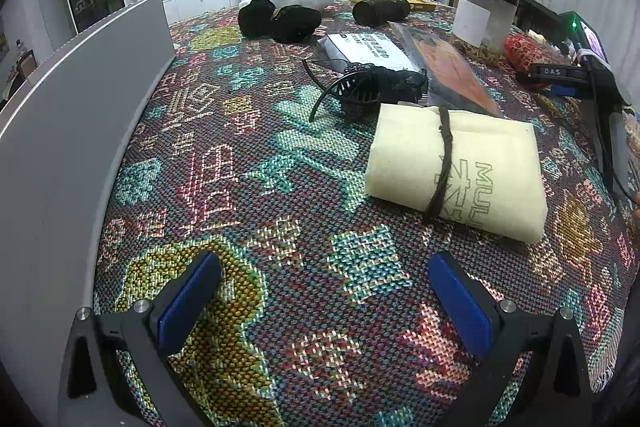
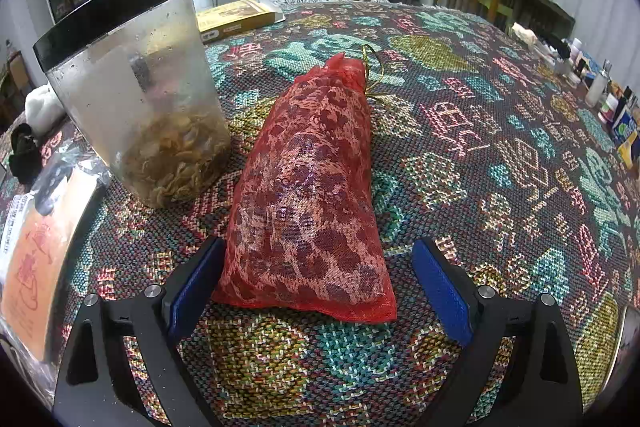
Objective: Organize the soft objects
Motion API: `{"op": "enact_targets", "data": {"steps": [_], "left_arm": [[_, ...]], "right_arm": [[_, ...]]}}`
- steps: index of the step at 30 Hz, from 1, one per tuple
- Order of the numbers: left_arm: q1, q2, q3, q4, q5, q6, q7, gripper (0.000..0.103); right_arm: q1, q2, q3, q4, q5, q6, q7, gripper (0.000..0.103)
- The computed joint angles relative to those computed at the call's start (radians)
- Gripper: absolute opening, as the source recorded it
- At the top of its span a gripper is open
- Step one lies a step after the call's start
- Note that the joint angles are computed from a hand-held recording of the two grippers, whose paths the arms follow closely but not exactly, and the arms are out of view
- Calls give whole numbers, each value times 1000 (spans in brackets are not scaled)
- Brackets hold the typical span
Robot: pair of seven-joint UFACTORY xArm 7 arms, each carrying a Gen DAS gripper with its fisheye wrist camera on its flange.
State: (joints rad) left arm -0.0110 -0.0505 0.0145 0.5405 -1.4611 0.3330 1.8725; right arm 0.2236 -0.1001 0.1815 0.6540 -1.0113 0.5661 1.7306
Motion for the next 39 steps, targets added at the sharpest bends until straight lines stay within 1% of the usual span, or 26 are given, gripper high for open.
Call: {"op": "enact_targets", "data": {"steps": [1, 3, 6, 7, 8, 9, 10, 12, 13, 17, 18, 24, 27, 39], "left_arm": [[3, -11, 3, -9, 16, 14, -5, 103], [11, -46, 13, -38, 90, 66, -44, 103], [-5, -102, 17, -90, 146, 104, -60, 103], [-22, -114, 10, -106, 143, 92, -47, 103], [-47, -120, -1, -118, 110, 57, -12, 103], [-77, -121, -15, -126, 50, 13, 44, 103], [-94, -127, -17, -127, 30, 11, 58, 103], [-110, -105, -30, -107, 58, 3, -5, 103], [-121, -88, -36, -90, 54, -11, -29, 103], [-149, -19, -59, -17, 34, -46, -54, 103], [-152, 1, -65, 5, 49, -47, -75, 103], [-158, 106, -101, 115, 14, -78, -102, 103], [-152, 117, -112, 127, -4, -85, -92, 103], [-140, 116, -115, 127, -7, -75, -86, 103]], "right_arm": [[0, 0, 0, 0, 0, 0, 0, 95], [0, 0, -1, 0, 0, -1, -1, 95], [1, 0, 0, 0, 0, 0, 0, 95], [1, 0, 0, 0, 0, 0, 0, 95], [0, 0, -1, 0, 0, -1, -1, 95], [1, 0, 0, 0, 0, 0, 0, 95], [1, 0, 0, 0, 0, 0, 0, 95], [1, 0, 0, 0, 0, 0, 0, 95], [1, 0, 0, 0, 0, 1, 0, 95], [1, 0, -1, 0, 0, 0, 0, 95], [1, 0, -1, 0, -1, 0, 0, 95], [1, 1, -1, 0, -1, 0, 1, 95], [1, 1, -1, 0, -1, 0, 1, 95], [0, 0, -1, -1, -2, -1, 1, 95]]}}
